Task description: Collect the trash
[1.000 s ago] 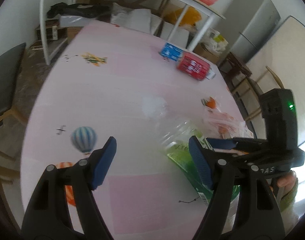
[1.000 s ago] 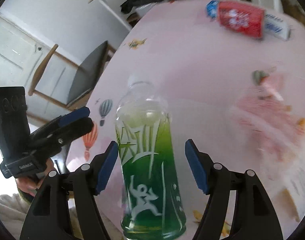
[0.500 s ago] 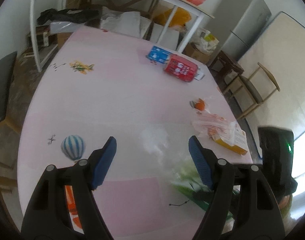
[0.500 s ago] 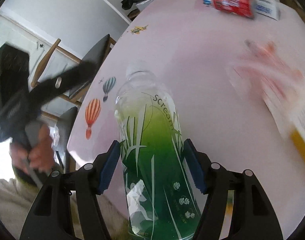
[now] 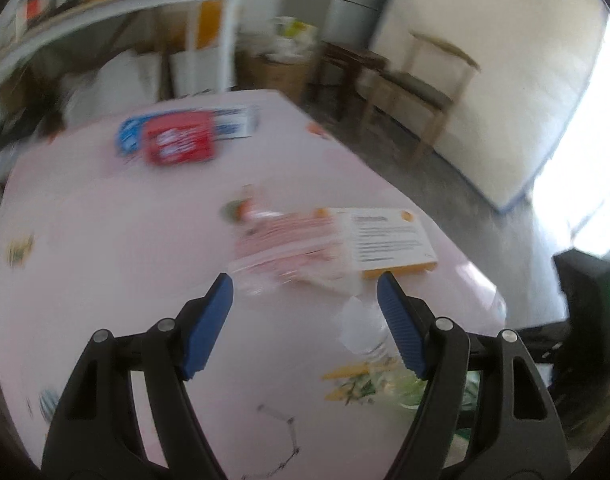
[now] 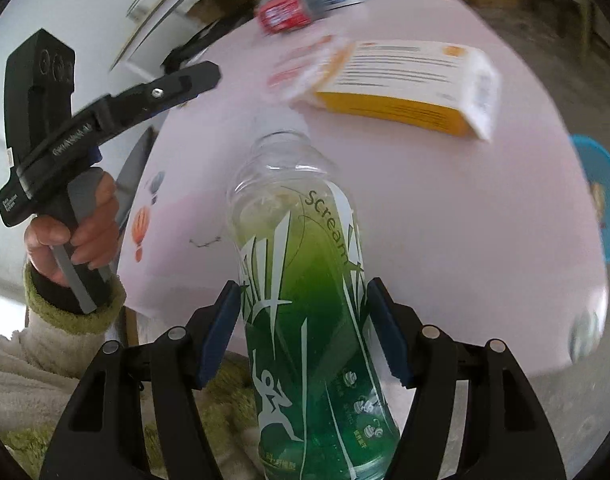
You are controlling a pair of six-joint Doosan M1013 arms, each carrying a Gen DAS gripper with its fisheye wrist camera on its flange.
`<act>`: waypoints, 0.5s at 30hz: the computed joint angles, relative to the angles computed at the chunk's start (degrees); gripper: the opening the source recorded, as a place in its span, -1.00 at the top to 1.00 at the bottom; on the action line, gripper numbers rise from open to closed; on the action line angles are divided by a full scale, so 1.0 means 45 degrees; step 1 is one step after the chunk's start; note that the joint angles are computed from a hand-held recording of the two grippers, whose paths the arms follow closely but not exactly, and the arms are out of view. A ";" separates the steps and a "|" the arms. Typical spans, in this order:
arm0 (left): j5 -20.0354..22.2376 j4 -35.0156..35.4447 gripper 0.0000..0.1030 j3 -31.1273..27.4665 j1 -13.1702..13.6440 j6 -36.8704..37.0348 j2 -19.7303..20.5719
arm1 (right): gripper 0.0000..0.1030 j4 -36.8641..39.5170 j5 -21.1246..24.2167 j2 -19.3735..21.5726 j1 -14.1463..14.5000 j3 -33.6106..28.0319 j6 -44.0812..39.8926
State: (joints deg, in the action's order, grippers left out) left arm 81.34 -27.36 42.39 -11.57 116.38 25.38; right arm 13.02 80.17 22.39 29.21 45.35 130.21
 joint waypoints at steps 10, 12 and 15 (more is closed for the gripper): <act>-0.1268 0.2525 -0.31 0.0285 -0.1367 0.1851 0.0038 | -0.23 -0.1158 -0.0231 -0.0557 0.0259 0.0729 0.1277; -0.0931 0.2689 -0.15 0.0000 -0.1405 0.1714 0.0278 | -0.23 -0.1175 -0.0343 -0.0587 0.0270 0.0800 0.1374; -0.0577 0.2808 0.12 -0.0265 -0.1364 0.1320 0.0541 | -0.23 -0.1216 -0.0461 -0.0517 0.0311 0.0752 0.1494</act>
State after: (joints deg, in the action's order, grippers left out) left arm 78.75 -14.72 41.20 -17.71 122.32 27.82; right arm 7.55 78.09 20.06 30.61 48.74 136.93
